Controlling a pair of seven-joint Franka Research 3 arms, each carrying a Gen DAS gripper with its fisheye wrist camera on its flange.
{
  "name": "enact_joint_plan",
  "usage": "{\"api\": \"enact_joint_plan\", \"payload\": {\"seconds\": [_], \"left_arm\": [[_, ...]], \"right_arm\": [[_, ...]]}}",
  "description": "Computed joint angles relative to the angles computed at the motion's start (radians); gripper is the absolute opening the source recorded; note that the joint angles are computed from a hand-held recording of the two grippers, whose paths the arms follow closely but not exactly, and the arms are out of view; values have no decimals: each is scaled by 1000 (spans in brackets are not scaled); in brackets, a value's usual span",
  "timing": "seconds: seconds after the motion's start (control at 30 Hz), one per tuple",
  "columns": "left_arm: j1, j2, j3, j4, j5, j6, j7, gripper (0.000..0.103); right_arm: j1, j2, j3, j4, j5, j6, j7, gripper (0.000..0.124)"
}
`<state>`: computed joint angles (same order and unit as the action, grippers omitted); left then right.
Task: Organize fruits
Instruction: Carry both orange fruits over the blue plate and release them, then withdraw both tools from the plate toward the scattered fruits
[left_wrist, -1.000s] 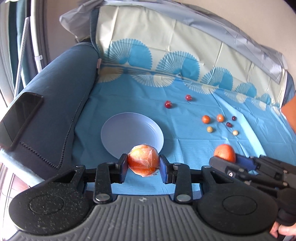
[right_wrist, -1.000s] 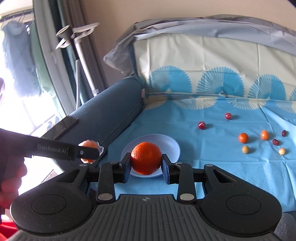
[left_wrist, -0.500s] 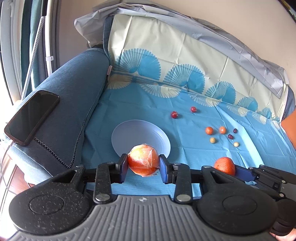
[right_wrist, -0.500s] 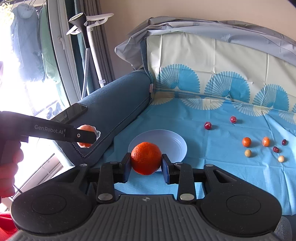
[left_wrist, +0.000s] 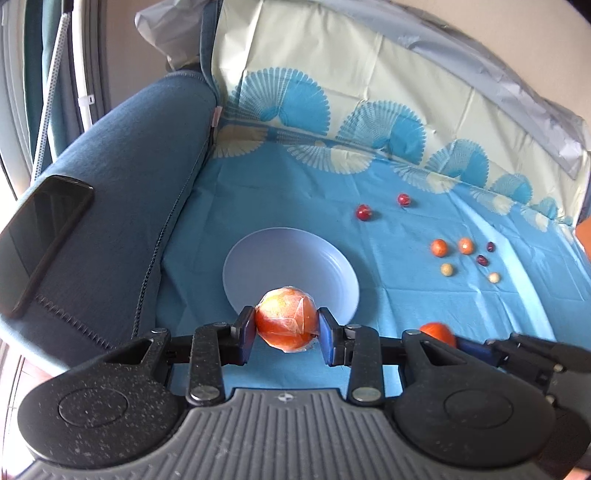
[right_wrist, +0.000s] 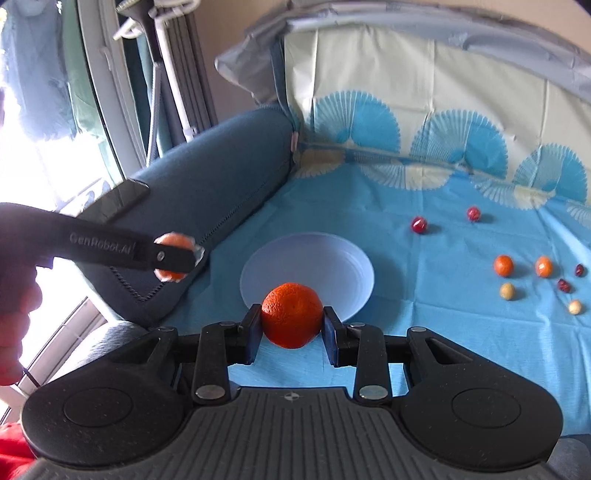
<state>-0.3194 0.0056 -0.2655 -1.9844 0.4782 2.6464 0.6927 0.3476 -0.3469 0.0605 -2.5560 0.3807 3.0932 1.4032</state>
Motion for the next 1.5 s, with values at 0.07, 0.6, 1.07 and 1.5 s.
{"api": "enact_joint_plan", "payload": {"seconds": [0.07,0.6,1.07,1.5], "left_arm": [[3,59,5,52,-19,-14,23,39],[-33,481,64,480,-89,-211,228,39],[-85,261,137,222,165,-85,15,103],[-19,-76,-11,-81,140,-205,-102,103]], "right_arm": [[16,64,-18,43,9,3,-14,35],[-62,483,-19,364,-181,-62,68,36],[-55,354,-50,285,-299,-109,213,91],[-134,-31,113,26,-264,-139,280,102]]}}
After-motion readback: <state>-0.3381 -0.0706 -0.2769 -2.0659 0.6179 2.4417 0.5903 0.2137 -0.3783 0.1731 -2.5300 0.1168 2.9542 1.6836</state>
